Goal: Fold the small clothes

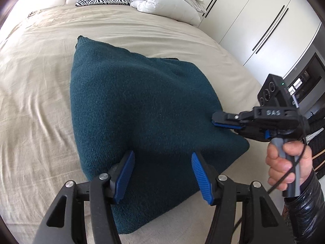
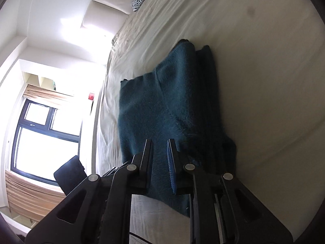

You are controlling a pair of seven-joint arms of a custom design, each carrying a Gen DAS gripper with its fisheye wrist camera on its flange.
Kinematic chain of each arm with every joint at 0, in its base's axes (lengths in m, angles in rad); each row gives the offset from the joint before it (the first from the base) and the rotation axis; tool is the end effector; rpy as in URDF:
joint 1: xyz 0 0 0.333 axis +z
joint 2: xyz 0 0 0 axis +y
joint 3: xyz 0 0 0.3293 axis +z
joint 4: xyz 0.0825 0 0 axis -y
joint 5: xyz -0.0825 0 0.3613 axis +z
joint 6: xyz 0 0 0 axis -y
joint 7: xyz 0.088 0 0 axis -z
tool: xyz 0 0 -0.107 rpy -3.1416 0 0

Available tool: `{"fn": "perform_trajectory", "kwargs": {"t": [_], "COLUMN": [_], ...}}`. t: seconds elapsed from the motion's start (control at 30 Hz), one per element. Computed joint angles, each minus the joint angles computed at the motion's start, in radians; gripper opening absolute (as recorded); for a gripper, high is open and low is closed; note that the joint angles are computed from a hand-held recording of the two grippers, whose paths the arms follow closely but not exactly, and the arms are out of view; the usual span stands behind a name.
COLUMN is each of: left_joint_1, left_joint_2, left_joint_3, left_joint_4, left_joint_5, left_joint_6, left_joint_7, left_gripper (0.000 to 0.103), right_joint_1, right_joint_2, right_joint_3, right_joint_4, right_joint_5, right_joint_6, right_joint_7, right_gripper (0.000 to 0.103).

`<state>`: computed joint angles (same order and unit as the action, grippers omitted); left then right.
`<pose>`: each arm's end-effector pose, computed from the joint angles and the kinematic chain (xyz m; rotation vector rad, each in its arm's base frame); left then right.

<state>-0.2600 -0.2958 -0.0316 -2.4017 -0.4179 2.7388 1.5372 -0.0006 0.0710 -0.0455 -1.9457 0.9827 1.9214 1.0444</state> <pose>0.4528 -0.1205 0.5217 -2.0774 1.9313 -0.9774 0.5602 0.0332 0.4874 -1.6976 1.5812 0.6291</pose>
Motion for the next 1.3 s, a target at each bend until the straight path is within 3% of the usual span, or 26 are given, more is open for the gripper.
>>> {"fn": "perform_trajectory", "kwargs": {"t": [0.03, 0.13, 0.2, 0.3, 0.4, 0.47, 0.53, 0.6, 0.7, 0.9, 0.97, 1.03, 1.17, 1.3], "left_joint_1": [0.004, 0.006, 0.005, 0.013, 0.022, 0.023, 0.020, 0.016, 0.001, 0.021, -0.003, 0.010, 0.020, 0.092], "left_joint_2": [0.002, 0.007, 0.010, 0.017, 0.019, 0.021, 0.023, 0.023, 0.012, -0.085, -0.079, -0.055, 0.019, 0.137], "left_joint_3": [-0.004, -0.011, -0.012, -0.020, -0.034, -0.036, -0.036, -0.034, -0.017, 0.001, 0.047, 0.054, 0.053, 0.005], "left_joint_4": [0.002, 0.003, 0.002, 0.006, 0.013, 0.015, 0.017, 0.015, 0.005, -0.046, -0.033, -0.003, 0.068, 0.172], "left_joint_5": [0.008, 0.021, 0.019, 0.038, 0.072, 0.084, 0.091, 0.093, 0.063, 0.084, 0.057, 0.075, 0.103, 0.183], "left_joint_6": [-0.003, -0.003, 0.006, 0.008, 0.000, -0.001, -0.003, -0.002, -0.001, 0.068, 0.095, 0.099, 0.110, 0.016], "left_joint_7": [-0.006, -0.013, -0.019, -0.038, -0.068, -0.080, -0.084, -0.079, -0.052, -0.078, -0.067, -0.070, -0.048, -0.092], "left_gripper": [0.061, 0.061, 0.061, 0.061, 0.061, 0.061, 0.061, 0.061, 0.061, 0.061, 0.061, 0.062, 0.062, 0.062], "right_joint_1": [-0.006, -0.039, -0.037, -0.029, -0.023, -0.013, 0.001, -0.004, -0.008, 0.003, 0.012, 0.029, 0.060, 0.071], "right_joint_2": [0.012, -0.005, -0.052, -0.110, -0.146, -0.148, -0.137, -0.122, -0.141, -0.194, -0.202, -0.181, -0.105, 0.005], "right_joint_3": [-0.003, -0.020, -0.022, -0.030, -0.049, -0.044, -0.027, -0.043, -0.045, -0.047, -0.049, -0.045, -0.017, 0.014], "right_joint_4": [-0.018, -0.078, -0.107, -0.138, -0.156, -0.162, -0.184, -0.218, -0.236, -0.199, -0.186, -0.158, -0.058, 0.032], "right_joint_5": [0.042, 0.138, 0.090, 0.111, 0.162, 0.105, 0.017, 0.069, 0.076, 0.040, 0.062, 0.103, 0.127, 0.134], "right_joint_6": [0.002, -0.026, 0.005, 0.013, -0.051, -0.058, 0.010, 0.010, 0.028, 0.080, 0.095, 0.085, 0.069, 0.106], "right_joint_7": [-0.026, -0.070, -0.072, -0.099, -0.151, -0.147, -0.098, -0.131, -0.145, -0.154, -0.166, -0.168, -0.168, -0.099], "right_gripper": [0.001, 0.000, 0.000, 0.008, 0.008, 0.008, 0.008, 0.002, 0.002, 0.013, 0.025, 0.049, 0.051, 0.051]}}
